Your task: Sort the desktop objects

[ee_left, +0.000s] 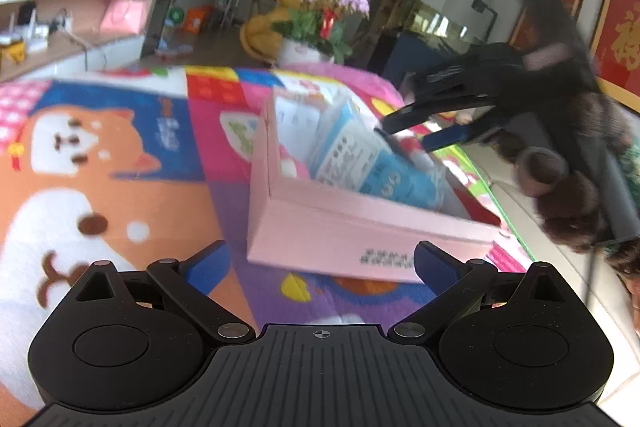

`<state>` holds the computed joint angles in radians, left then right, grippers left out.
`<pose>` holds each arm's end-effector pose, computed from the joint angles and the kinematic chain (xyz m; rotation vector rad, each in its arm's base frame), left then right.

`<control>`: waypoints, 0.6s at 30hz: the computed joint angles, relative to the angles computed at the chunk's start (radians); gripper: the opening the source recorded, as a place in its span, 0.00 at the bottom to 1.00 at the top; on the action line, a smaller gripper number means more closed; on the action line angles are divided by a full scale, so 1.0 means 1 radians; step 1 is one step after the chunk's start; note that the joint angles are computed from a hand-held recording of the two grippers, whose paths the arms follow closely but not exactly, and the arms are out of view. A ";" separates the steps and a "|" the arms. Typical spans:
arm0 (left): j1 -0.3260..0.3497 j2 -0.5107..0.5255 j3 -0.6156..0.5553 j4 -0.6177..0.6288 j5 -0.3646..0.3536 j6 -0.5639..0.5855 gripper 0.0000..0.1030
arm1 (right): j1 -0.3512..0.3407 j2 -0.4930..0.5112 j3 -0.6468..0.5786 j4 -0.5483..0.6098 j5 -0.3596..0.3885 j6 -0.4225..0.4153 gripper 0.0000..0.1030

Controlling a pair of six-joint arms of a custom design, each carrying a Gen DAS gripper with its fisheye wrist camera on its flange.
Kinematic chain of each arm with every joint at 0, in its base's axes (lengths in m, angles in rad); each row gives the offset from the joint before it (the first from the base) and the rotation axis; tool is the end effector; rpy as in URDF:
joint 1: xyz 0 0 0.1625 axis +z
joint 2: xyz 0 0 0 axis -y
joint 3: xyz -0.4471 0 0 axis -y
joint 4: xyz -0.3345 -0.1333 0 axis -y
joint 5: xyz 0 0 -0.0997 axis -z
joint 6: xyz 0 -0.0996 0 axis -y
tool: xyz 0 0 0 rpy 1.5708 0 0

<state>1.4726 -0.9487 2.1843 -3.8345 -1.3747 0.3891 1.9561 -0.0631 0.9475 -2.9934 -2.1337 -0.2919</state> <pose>0.1024 -0.5183 0.2449 0.4650 2.4423 -1.3516 0.3701 -0.6992 -0.0893 0.6461 -2.4381 0.7266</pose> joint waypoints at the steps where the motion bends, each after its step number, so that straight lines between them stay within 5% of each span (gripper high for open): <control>1: -0.011 0.006 0.001 -0.027 0.025 0.022 0.98 | 0.005 -0.022 0.060 -0.100 0.014 -0.042 0.53; 4: -0.045 -0.006 -0.002 -0.037 0.081 0.060 0.98 | 0.011 -0.093 0.248 -0.374 0.055 -0.185 0.64; 8: -0.104 -0.038 -0.058 0.050 0.155 0.124 0.95 | 0.002 -0.160 0.437 -0.587 0.054 -0.241 0.66; 11: -0.142 -0.044 -0.157 0.228 0.213 0.156 0.73 | -0.017 -0.166 0.548 -0.749 0.073 -0.292 0.73; 14: -0.168 -0.002 -0.282 0.405 0.279 0.176 0.60 | -0.036 -0.157 0.636 -0.859 0.102 -0.353 0.76; 18: -0.196 0.115 -0.429 0.483 0.448 0.299 0.62 | -0.058 -0.137 0.702 -0.923 0.132 -0.407 0.76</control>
<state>1.2766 -0.8339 1.7552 -3.3513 -0.9264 0.6885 1.8984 -0.2004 1.6496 -3.9162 -2.0014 -0.6992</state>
